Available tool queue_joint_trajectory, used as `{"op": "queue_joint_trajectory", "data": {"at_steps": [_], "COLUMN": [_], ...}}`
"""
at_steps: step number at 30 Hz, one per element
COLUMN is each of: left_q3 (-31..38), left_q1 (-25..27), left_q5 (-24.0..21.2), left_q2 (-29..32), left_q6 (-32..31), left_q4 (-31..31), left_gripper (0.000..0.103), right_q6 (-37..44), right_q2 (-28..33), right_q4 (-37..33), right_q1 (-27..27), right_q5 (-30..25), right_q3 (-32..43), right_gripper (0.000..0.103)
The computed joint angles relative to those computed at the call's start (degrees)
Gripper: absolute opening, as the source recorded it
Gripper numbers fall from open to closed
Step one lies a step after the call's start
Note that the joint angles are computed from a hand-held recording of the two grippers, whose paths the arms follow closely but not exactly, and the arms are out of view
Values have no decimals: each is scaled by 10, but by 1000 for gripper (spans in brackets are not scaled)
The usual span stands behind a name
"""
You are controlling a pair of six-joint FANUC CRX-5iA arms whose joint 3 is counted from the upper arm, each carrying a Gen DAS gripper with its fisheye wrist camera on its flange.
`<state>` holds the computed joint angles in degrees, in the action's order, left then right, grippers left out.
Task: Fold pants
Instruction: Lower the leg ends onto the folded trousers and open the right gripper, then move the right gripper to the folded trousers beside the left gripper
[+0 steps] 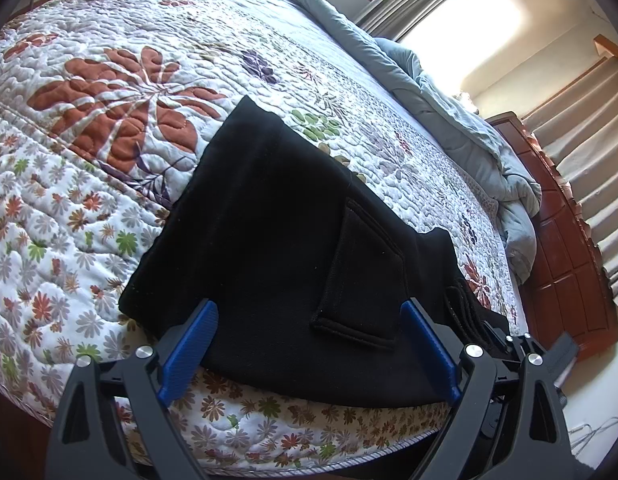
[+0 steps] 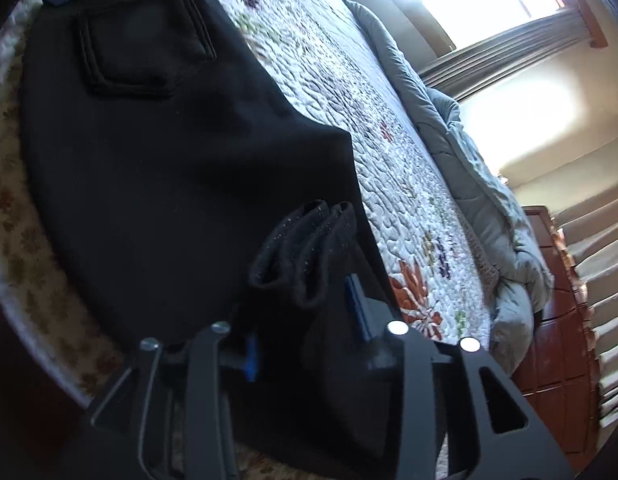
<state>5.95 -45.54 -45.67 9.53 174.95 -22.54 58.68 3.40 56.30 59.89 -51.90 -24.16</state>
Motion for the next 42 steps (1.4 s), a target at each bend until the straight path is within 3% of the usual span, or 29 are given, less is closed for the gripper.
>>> {"op": "queue_joint_trajectory", "data": {"at_steps": [1, 4, 6, 8, 9, 10, 12, 15, 19, 22, 27, 29, 31, 35, 38, 40, 42], "left_q3": [1, 1, -1, -1, -1, -1, -4, -1, -1, 4, 23, 45, 35, 36, 30, 20, 12], "left_q1": [-1, 0, 0, 0, 1, 1, 3, 2, 3, 4, 9, -11, -31, -78, -89, -82, -76], "left_q5": [0, 0, 1, 0, 1, 0, 3, 1, 0, -5, -25, -58, -50, -78, -92, -81, -75], "left_q2": [1, 1, 0, -1, -1, 0, -1, 0, 3, 8, 21, 22, 3, -15, -18, -18, -20], "left_q6": [0, 0, 0, 1, 0, 0, -3, -1, -3, -10, -31, 20, 110, 279, 351, 376, 384], "left_q4": [0, 0, 0, -1, 0, 0, 2, 2, 3, 6, 21, -12, -51, -133, -147, -135, -136], "left_gripper": [93, 93, 93, 93, 93, 93, 93, 93, 93, 93, 93, 93, 93, 95, 95, 96, 96], "right_q6": [9, 63, 107, 128, 119, 107, 68, 78, 97, 98, 108, 147, 208, 345, 413, 451, 482], "right_q2": [-15, -65, -97, -113, -117, -117, -113, -97, -81, -84, -97, -95, -79, -10, 70, 140, 207], "right_q4": [-14, -120, -231, -346, -403, -437, -473, -557, -576, -557, -560, -574, -618, -727, -785, -806, -809], "right_q1": [2, 12, -3, -52, -98, -135, -209, -298, -326, -313, -298, -296, -300, -301, -284, -262, -240], "right_q5": [5, 9, -4, -23, -33, -39, -50, -76, -97, -89, -90, -98, -125, -223, -312, -390, -453], "right_q3": [-2, 14, 49, 95, 117, 131, 144, 171, 167, 146, 175, 204, 258, 397, 524, 631, 731], "right_gripper": [52, 62, 63, 62, 53, 45, 40, 38, 36, 35, 38, 42, 56, 65, 68, 79, 81]}}
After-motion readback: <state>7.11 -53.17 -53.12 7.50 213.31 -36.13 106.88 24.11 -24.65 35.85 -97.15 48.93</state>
